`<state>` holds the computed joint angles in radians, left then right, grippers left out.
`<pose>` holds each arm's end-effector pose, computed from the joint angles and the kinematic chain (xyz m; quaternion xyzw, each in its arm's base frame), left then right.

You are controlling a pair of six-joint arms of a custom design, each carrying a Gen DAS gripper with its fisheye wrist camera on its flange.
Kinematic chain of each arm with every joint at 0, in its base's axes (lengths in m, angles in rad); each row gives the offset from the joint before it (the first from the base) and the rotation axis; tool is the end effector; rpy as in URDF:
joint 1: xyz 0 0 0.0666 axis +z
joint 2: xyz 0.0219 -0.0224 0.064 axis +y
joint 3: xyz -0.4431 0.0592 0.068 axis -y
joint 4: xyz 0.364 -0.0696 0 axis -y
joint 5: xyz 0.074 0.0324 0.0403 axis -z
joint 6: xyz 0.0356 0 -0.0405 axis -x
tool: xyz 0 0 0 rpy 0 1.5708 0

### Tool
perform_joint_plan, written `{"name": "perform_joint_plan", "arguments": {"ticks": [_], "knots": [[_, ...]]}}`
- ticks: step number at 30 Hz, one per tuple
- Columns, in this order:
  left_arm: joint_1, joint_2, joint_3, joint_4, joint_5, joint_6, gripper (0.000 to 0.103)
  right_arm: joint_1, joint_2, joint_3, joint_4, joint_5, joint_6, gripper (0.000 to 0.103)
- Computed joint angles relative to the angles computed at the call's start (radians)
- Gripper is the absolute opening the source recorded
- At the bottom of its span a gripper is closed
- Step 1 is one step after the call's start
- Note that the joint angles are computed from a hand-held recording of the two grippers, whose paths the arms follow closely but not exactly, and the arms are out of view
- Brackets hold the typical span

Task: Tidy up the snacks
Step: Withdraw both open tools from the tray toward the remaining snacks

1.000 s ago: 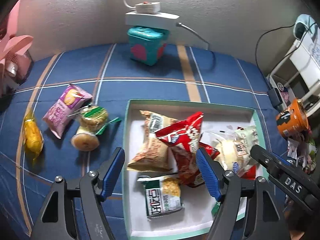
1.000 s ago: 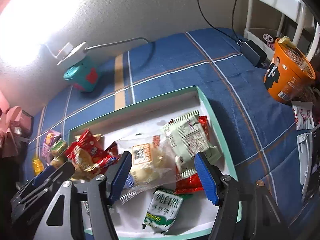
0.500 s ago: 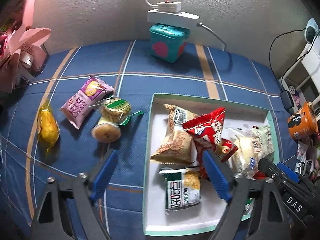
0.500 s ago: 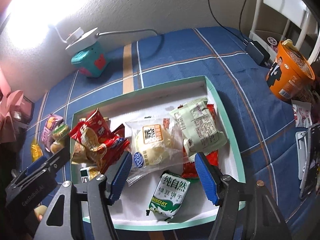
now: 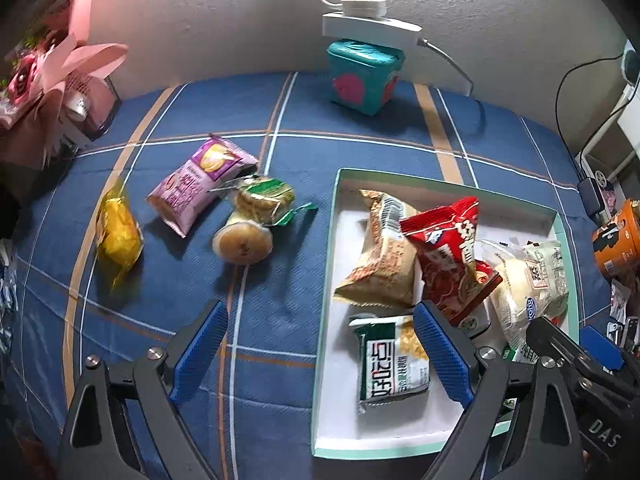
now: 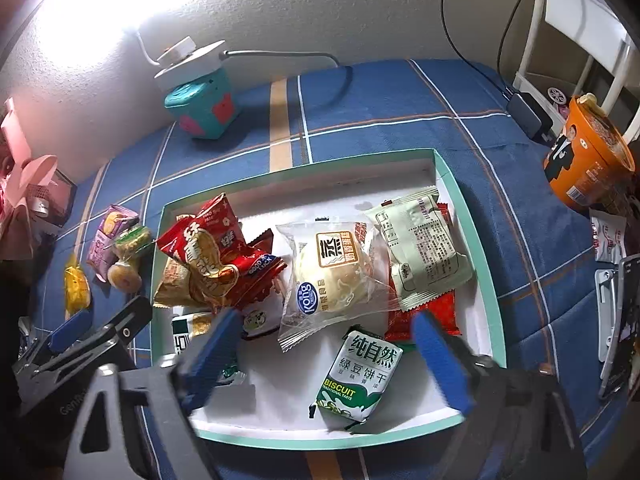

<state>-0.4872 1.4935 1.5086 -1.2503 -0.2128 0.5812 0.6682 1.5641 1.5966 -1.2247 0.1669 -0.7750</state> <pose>0.4055 -0.2068 0.4803 -0.0638 0.9785 0.0056 0.1962 0.3892 0.2992 0.4845 0.0679 0.9765 0.0624 0.1949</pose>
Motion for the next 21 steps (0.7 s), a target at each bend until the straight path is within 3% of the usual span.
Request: {"name": "perform_joint_plan", "arguments": {"ticks": [2, 4, 14, 21], "knots": [[0.004, -0.011, -0.012, 0.004, 0.003, 0.008, 0.095, 0.003, -0.006, -0.007, 0.012, -0.002, -0.005, 0.103], [0.010, -0.022, -0.025, 0.011, 0.004, 0.016, 0.103, 0.004, -0.012, -0.015, 0.022, -0.006, -0.010, 0.103], [0.048, -0.066, -0.069, 0.023, 0.006, 0.030, 0.103, 0.035, -0.033, -0.046, 0.058, 0.018, -0.009, 0.103], [0.091, -0.106, -0.079, 0.031, 0.022, 0.000, 0.103, 0.047, -0.045, -0.071, 0.148, -0.015, -0.025, 0.103]]}}
